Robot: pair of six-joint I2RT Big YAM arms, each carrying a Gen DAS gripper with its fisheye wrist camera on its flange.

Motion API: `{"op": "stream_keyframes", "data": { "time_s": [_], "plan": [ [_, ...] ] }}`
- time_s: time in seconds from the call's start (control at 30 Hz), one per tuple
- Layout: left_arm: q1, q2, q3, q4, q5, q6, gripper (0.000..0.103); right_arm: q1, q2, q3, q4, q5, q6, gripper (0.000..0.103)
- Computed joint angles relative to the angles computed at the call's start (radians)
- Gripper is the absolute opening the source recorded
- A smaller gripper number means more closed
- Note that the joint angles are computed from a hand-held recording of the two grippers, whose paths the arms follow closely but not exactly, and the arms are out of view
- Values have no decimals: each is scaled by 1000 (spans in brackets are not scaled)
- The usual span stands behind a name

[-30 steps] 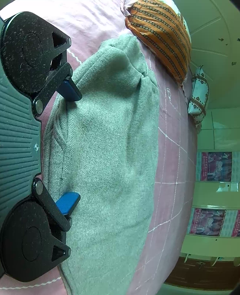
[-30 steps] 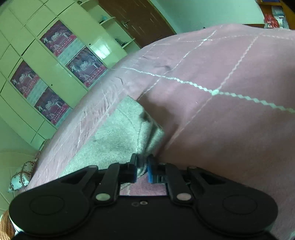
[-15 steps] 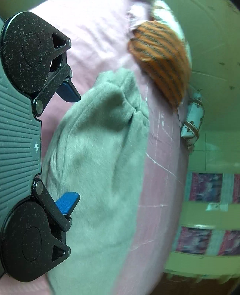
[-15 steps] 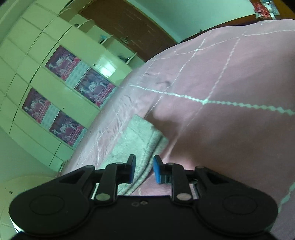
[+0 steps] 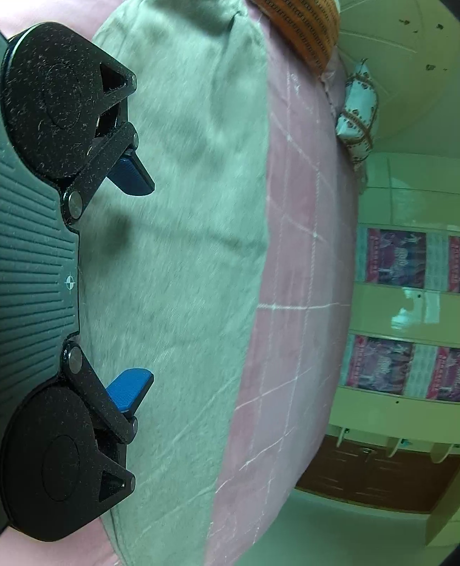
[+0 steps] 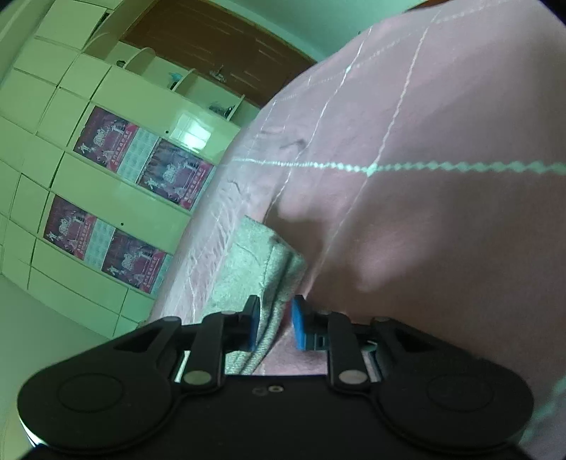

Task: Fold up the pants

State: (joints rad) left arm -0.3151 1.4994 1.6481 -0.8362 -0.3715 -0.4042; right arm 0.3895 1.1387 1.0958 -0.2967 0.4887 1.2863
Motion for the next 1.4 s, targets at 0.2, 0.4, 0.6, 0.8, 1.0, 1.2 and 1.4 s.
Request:
{"op": "stream_keyframes", "data": {
  "time_s": [0.2,0.4,0.6,0.8,1.0,1.2,1.4],
  "plan": [
    [-89,65,84,-11,-5,-61,103,-19,32,26,-7,-27,-56,4],
    [-208,241,320,-142,-55,-91,103,-15,12,-6,35,-30,-61,4],
    [-272,378,511,-300,-123,-86,103,-12,0,-19,51,-42,-63,8],
    [-283,366,489,-287,-129,-100,103,-8,-1,-20,55,-37,-56,9],
    [-266,347,449,-222,-96,-96,103,9,22,51,-58,-11,-134,4],
    [-148,32,47,70,-81,-78,103,107,102,261,-157,75,-354,4],
    [128,-217,-173,86,-81,-72,103,245,376,638,-277,115,-533,4]
  ]
}}
